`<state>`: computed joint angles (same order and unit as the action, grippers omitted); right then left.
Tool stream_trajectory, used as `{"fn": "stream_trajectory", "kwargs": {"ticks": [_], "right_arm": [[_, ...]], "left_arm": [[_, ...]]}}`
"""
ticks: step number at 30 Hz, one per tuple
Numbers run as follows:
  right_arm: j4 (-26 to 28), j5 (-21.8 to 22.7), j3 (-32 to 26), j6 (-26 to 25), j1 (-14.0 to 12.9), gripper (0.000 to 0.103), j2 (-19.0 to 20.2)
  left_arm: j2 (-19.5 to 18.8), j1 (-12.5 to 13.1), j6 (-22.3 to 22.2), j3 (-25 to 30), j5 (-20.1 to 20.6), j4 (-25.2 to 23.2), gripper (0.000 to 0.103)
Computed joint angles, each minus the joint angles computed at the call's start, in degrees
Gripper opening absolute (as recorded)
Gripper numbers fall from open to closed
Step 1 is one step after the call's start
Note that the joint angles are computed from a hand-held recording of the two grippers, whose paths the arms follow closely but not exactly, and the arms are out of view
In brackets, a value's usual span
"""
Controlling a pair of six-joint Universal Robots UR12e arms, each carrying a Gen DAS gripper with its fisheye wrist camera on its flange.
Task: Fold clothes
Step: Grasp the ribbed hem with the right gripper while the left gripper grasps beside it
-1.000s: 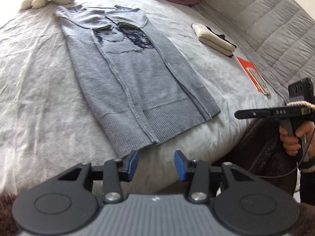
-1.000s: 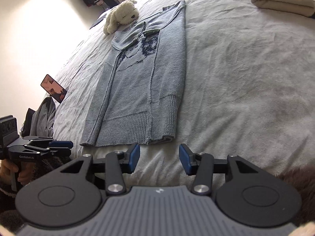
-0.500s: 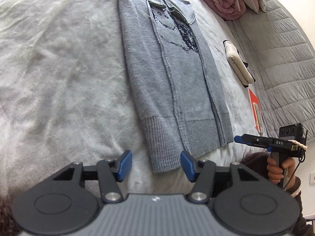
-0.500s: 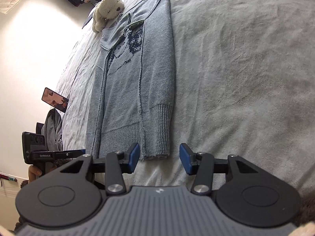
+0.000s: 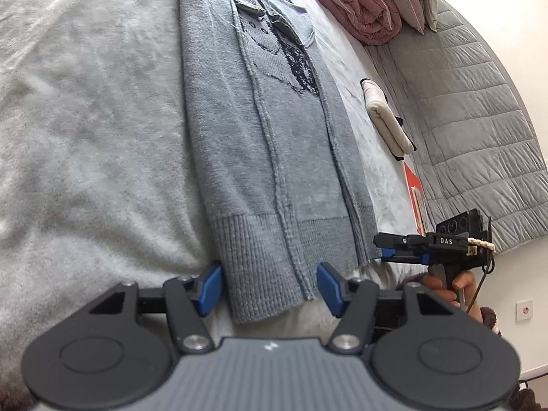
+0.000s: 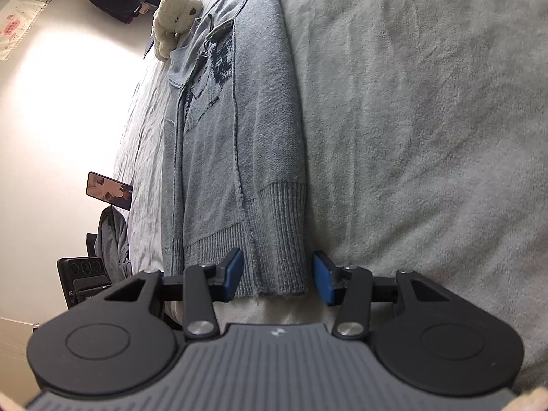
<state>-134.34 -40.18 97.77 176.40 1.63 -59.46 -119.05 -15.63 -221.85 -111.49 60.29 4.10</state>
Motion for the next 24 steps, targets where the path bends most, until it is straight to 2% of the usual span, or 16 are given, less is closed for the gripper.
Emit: {"fn": "stream_trajectory", "kwargs": {"ticks": [3, 6, 9, 11, 14, 16, 18, 24], "right_arm": [[-1.1, 0.1, 0.4, -0.2, 0.0, 0.05, -0.1], [-2.5, 0.1, 0.7, -0.2, 0.2, 0.05, 0.0], [-3.6, -0.8, 1.0, -0.4, 0.4, 0.045, -0.2], [-3.8, -1.5, 1.1, -0.9, 0.6, 0.035, -0.4], [-3.6, -1.8, 1.2, -3.4, 0.9, 0.027, -0.8], [-5.1, -1.5, 1.8, -4.5, 1.1, 0.019, -1.1], [-6.6, -1.5, 2.0, -3.4, 1.2, 0.014, -1.3], [-6.8, -4.2, 1.0, 0.3, 1.9, 0.012, -1.5]], "left_arm": [[-0.3, -0.6, 3.1, 0.4, 0.0, 0.2, 0.059], [-0.8, -0.7, 2.9, 0.5, -0.3, 1.2, 0.055], [-0.9, -1.0, 1.9, 0.4, 0.5, 1.9, 0.042], [-0.9, -1.1, 1.7, 0.6, 0.1, 1.3, 0.029], [-1.1, -0.9, -0.2, 0.8, -0.5, 1.2, 0.018], [-1.3, -0.6, -3.0, 0.6, -1.1, 2.5, 0.015], [-1.1, -0.8, -5.0, 0.6, -0.5, 2.9, 0.014], [0.3, -1.0, -6.8, 1.1, 0.5, 0.8, 0.012]]}}
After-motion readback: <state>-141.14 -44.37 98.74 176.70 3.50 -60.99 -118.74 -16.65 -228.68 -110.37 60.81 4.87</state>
